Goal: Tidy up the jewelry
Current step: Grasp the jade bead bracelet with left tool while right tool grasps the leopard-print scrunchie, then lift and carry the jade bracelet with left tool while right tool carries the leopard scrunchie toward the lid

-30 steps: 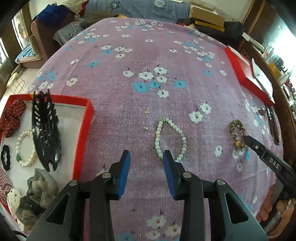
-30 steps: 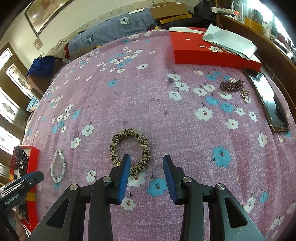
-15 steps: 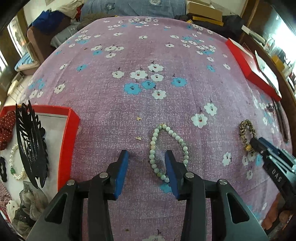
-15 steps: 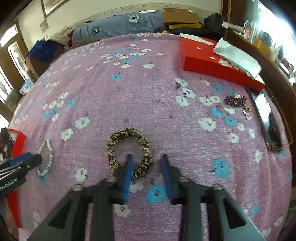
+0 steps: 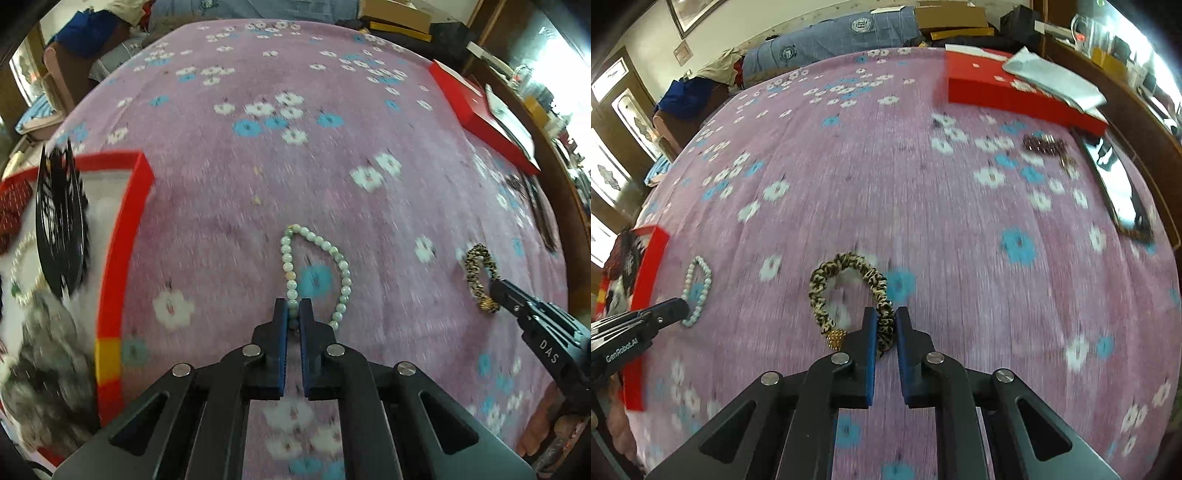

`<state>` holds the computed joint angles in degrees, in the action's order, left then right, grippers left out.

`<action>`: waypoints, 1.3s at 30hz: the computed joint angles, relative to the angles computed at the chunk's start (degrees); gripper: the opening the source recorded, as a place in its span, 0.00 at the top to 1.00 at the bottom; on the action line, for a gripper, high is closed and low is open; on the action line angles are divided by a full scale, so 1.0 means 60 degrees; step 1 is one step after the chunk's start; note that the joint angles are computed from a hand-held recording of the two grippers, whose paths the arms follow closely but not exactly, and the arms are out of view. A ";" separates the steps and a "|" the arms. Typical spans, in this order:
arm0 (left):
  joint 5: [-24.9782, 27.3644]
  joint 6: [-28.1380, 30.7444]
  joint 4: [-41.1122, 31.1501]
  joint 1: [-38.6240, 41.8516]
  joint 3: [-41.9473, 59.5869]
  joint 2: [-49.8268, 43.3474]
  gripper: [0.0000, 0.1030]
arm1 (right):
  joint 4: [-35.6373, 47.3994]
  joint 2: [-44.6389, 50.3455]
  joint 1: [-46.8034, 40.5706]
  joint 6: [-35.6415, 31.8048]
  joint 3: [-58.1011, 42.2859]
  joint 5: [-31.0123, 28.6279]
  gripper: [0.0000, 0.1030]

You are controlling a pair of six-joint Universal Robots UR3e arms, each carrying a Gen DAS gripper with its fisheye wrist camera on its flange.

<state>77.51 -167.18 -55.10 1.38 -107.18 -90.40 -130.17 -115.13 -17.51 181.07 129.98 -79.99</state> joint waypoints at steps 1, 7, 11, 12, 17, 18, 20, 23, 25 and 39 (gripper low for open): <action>-0.0126 0.0114 -0.0133 0.0097 -0.0193 0.0240 0.95 | 0.0464 -0.0579 -0.0169 -0.0080 0.0215 0.0196 0.90; -0.0903 0.0878 -0.1298 0.1013 -0.1446 0.2009 0.95 | 0.3461 -0.3583 -0.1499 -0.0762 0.0860 0.1300 0.89; -0.0942 0.0916 -0.1249 0.1074 -0.1609 0.2160 0.95 | 0.4883 -0.4742 -0.2328 -0.1327 0.0937 0.1808 0.89; -0.0877 0.0833 -0.1254 0.0994 -0.1495 0.2054 0.95 | 0.4966 -0.4790 -0.2382 -0.1359 0.0928 0.1836 0.89; -0.0642 0.0809 -0.1049 0.0683 -0.1287 0.1780 0.92 | 0.4342 -0.4284 -0.2009 -0.0896 0.0898 0.1600 0.89; -0.0694 0.0892 -0.1012 0.0647 -0.1291 0.1768 0.87 | 0.4163 -0.4172 -0.1849 -0.0769 0.0896 0.1493 0.89; -0.0908 0.0994 -0.1092 0.0653 -0.1249 0.1730 0.75 | 0.3680 -0.3829 -0.1451 -0.0441 0.0882 0.1224 0.88; -0.0927 0.1008 -0.0888 0.0386 -0.1332 0.1745 0.61 | 0.3029 -0.3420 -0.0873 -0.0026 0.0887 0.0827 0.88; -0.0614 0.0919 -0.0489 0.0057 -0.1483 0.1780 0.55 | 0.2719 -0.3400 -0.0676 0.0081 0.1012 0.0642 0.87; -0.0078 0.0903 -0.0375 0.0345 -0.2012 0.2554 1.00 | 0.2531 -0.3518 0.0198 -0.0046 0.1114 0.0016 0.88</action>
